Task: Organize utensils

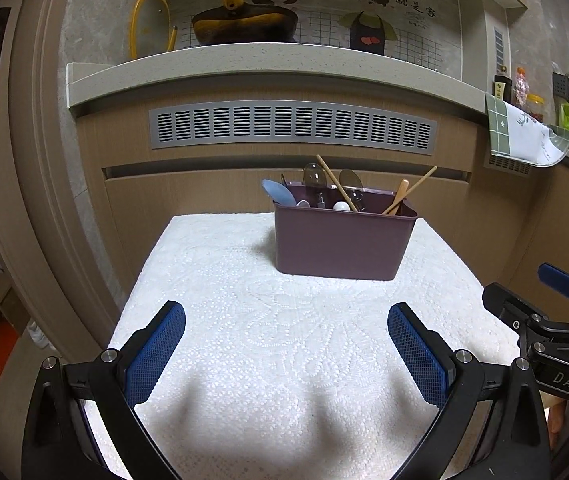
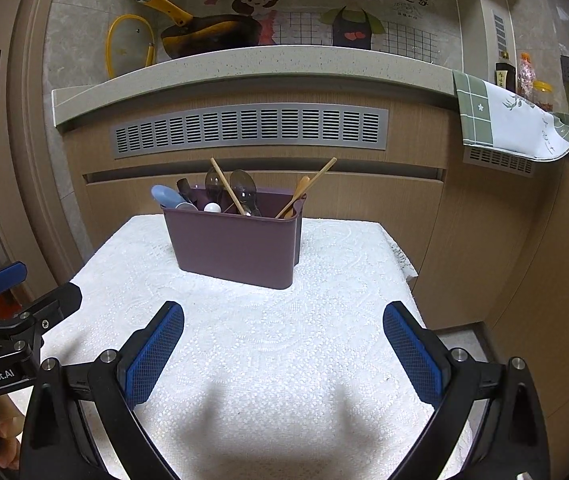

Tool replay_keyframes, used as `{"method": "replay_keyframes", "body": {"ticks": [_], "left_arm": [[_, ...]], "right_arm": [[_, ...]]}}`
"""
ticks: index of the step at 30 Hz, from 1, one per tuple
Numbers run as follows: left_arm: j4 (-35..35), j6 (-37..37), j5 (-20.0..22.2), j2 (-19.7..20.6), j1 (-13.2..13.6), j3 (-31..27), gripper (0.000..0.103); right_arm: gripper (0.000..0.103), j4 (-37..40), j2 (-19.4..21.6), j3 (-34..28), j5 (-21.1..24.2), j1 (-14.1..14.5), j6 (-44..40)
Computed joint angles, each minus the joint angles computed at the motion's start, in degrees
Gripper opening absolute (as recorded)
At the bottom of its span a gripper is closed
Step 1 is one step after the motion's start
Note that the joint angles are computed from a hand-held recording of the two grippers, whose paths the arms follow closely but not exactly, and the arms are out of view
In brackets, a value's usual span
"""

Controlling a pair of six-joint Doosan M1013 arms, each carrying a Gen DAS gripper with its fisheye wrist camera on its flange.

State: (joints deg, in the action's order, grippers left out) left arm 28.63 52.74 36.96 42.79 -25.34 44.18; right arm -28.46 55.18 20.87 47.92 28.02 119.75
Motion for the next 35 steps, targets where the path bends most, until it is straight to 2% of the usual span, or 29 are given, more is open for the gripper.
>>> {"method": "replay_keyframes", "body": {"ticks": [20,35], "left_arm": [[-0.19,-0.09,1.19,0.41,-0.04,-0.90,0.101],[2.97,-1.60,1.14,0.15,-0.26,0.03,0.103]], "right_arm": [[0.099,0.38,-0.03,-0.09,0.12,-0.08,-0.09],[0.099,0.30,-0.34,0.45,-0.32,-0.02,0.11]]}}
